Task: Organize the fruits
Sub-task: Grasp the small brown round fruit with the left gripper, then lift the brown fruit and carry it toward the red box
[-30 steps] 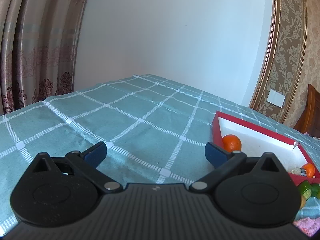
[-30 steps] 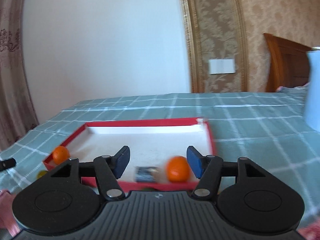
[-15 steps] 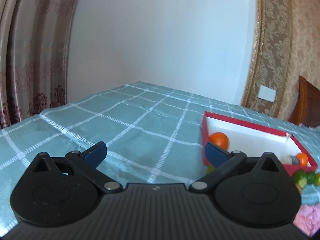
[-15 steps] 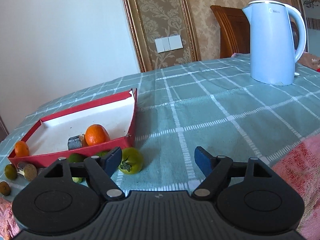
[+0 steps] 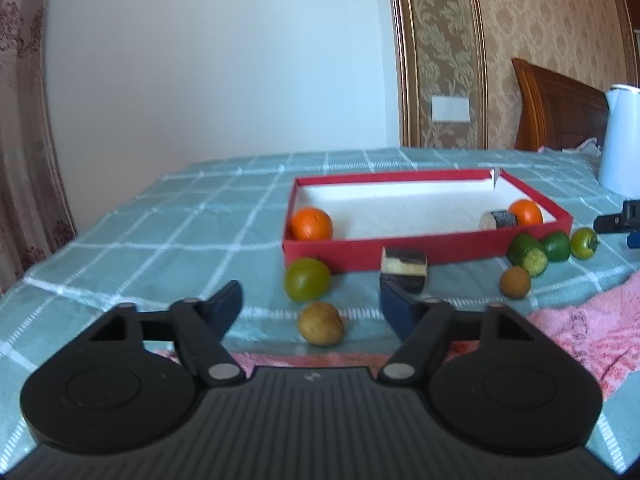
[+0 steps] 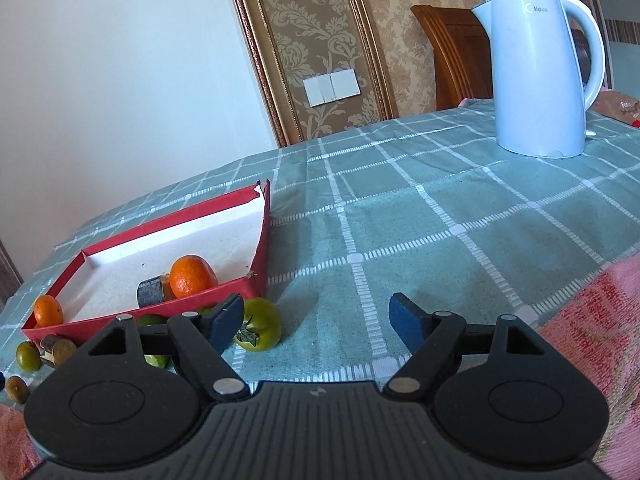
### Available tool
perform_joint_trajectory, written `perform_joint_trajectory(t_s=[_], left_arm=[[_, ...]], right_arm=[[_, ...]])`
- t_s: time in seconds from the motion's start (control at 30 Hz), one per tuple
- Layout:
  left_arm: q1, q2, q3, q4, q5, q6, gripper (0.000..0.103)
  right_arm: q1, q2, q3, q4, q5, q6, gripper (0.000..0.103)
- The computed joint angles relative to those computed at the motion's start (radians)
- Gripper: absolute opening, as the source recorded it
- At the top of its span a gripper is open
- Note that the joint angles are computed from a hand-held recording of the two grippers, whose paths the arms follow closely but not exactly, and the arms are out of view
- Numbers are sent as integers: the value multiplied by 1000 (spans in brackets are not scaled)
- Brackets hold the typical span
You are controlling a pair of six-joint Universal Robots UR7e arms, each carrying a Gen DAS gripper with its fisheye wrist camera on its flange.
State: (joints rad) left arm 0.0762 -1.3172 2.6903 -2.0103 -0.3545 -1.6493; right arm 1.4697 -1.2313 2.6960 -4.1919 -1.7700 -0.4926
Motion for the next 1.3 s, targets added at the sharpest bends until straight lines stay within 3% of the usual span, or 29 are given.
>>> perform_joint_trajectory(t_s=[0.33, 0.77, 1.3], left_arm=[[112, 31, -4, -250, -38, 163, 37], [111, 45, 12, -320, -48, 211, 30], [108, 56, -14, -238, -45, 178, 30]], right_arm=[[-23, -26, 8, 33, 39, 16, 80], [-38, -44, 12, 57, 64, 25, 80], [-41, -45, 12, 62, 67, 29, 80]])
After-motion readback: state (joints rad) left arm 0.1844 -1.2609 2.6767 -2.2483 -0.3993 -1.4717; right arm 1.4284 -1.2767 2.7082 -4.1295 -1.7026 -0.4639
